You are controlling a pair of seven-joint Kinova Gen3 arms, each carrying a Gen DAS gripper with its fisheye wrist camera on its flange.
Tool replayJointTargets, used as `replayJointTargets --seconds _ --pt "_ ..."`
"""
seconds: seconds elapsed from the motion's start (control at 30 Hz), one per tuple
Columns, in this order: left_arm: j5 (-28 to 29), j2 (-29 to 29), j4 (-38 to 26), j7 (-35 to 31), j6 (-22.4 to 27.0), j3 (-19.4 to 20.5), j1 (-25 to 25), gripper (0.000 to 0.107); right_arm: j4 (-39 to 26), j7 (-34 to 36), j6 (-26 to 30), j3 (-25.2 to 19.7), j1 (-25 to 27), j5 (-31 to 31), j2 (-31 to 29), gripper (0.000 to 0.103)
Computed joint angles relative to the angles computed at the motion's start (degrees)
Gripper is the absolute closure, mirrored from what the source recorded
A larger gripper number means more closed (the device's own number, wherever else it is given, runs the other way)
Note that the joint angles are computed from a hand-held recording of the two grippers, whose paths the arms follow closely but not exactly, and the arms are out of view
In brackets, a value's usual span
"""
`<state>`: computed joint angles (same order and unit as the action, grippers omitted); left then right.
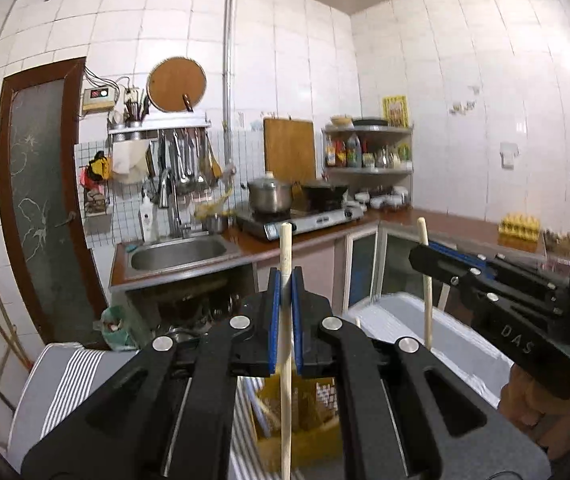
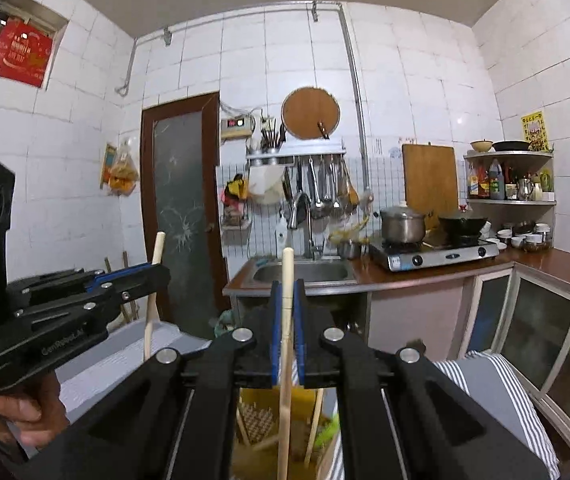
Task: Organize utensils
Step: 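Lift both chopsticks and carry them toward the yellow basket, then lower both chopsticks into the basket and open both tools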
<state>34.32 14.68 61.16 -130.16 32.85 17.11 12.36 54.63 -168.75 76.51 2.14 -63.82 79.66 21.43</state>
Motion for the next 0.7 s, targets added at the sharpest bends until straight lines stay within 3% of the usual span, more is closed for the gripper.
replayJointTargets --seconds 0.23,0.37,0.43,0.57,0.7 --pt "4.18 2.77 -0.71 -2.94 -6.03 2.85 -0.60 0.103 -0.02 -0.15 -1.46 2.56 0.95 5.36 1.38 0.097" --pt "1.28 4.74 -1.34 -0.42 -8.86 2.13 1.25 0.103 1.98 -2.20 -3.65 2.59 2.41 6.50 1.44 0.097" --pt "-1.78 6.16 -3.05 2.77 -8.74 0.88 2.80 0.103 2.54 -2.99 -4.90 2.29 3.59 6.12 1.45 0.097" --pt "-2.55 8.95 -5.63 4.47 -7.91 2.84 1.59 0.103 3.46 -4.11 -6.22 1.89 5.34 4.79 1.47 0.097" --pt "-6.75 10.26 -7.29 8.40 -7.33 0.66 3.92 0.103 4.13 -4.55 -6.80 1.69 6.20 3.72 1.40 0.097"
